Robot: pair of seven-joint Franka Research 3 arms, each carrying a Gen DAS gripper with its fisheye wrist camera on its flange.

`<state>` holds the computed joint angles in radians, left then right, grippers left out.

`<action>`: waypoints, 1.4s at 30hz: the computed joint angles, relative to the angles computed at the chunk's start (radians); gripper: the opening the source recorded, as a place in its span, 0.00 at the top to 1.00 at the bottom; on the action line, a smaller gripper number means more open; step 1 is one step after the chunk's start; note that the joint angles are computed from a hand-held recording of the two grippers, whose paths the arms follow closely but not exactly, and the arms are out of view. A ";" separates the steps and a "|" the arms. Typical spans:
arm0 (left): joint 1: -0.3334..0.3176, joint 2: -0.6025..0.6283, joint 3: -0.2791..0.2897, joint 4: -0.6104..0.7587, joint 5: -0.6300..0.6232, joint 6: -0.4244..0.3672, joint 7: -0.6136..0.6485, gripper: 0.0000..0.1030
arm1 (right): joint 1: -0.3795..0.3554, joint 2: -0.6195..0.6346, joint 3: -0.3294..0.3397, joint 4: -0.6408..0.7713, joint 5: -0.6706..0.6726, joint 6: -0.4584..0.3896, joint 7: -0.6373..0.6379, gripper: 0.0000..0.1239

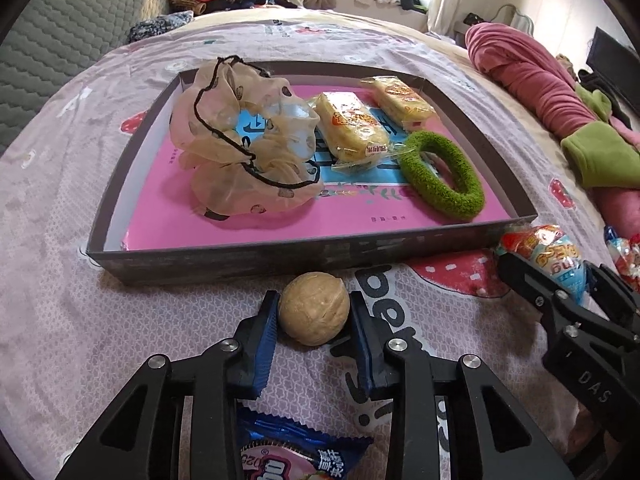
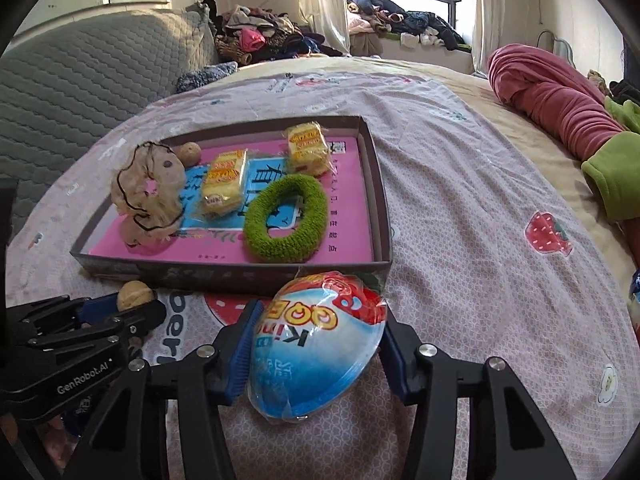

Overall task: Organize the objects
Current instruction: 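Close left tool on the walnut while right tool closes on the blue egg toy, then lift and carry the walnut and blue egg toy over the pink tray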

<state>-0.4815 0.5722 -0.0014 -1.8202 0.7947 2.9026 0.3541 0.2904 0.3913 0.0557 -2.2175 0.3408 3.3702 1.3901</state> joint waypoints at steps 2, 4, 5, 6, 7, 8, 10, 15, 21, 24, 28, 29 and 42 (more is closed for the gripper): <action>-0.005 -0.006 0.007 -0.007 0.008 0.007 -0.008 0.66 | -0.016 -0.005 0.015 -0.006 -0.006 0.004 0.002 0.56; -0.014 -0.015 0.019 -0.016 0.023 0.015 -0.027 0.66 | -0.011 -0.006 0.011 -0.007 -0.006 0.003 0.000 0.56; -0.011 -0.019 0.016 -0.019 0.025 0.013 -0.025 0.66 | -0.013 -0.007 0.013 -0.007 -0.008 0.001 -0.001 0.56; -0.014 -0.022 0.020 -0.022 0.031 0.014 -0.034 0.66 | -0.017 -0.009 0.017 -0.009 -0.011 0.000 -0.002 0.56; -0.016 -0.026 0.022 -0.025 0.037 0.014 -0.041 0.66 | -0.021 -0.010 0.023 -0.012 -0.013 0.004 -0.001 0.56; -0.011 -0.028 0.018 -0.026 0.037 0.014 -0.038 0.66 | -0.030 -0.011 0.031 -0.012 -0.018 0.003 0.000 0.56; -0.016 -0.035 0.026 -0.033 0.053 0.017 -0.056 0.66 | -0.035 -0.017 0.038 -0.019 -0.023 0.006 0.001 0.56; -0.014 -0.053 0.023 -0.045 0.082 0.014 -0.078 0.66 | -0.033 -0.031 0.044 -0.032 -0.031 0.010 0.004 0.56; -0.008 -0.079 0.019 -0.066 0.115 0.022 -0.111 0.66 | 0.010 -0.054 0.013 -0.045 -0.015 0.007 -0.003 0.56; -0.004 -0.095 0.018 -0.079 0.134 0.027 -0.131 0.66 | 0.031 -0.070 0.000 -0.053 -0.005 0.011 -0.011 0.56; 0.003 -0.121 0.014 -0.093 0.163 0.026 -0.153 0.66 | 0.065 -0.085 -0.020 -0.053 0.012 0.009 -0.027 0.56; 0.008 -0.127 0.011 -0.095 0.169 0.025 -0.155 0.66 | 0.077 -0.088 -0.029 -0.049 0.018 0.005 -0.033 0.56; 0.067 -0.148 -0.019 -0.043 0.229 -0.001 -0.146 0.66 | 0.166 -0.097 -0.100 0.054 0.073 0.018 -0.110 0.56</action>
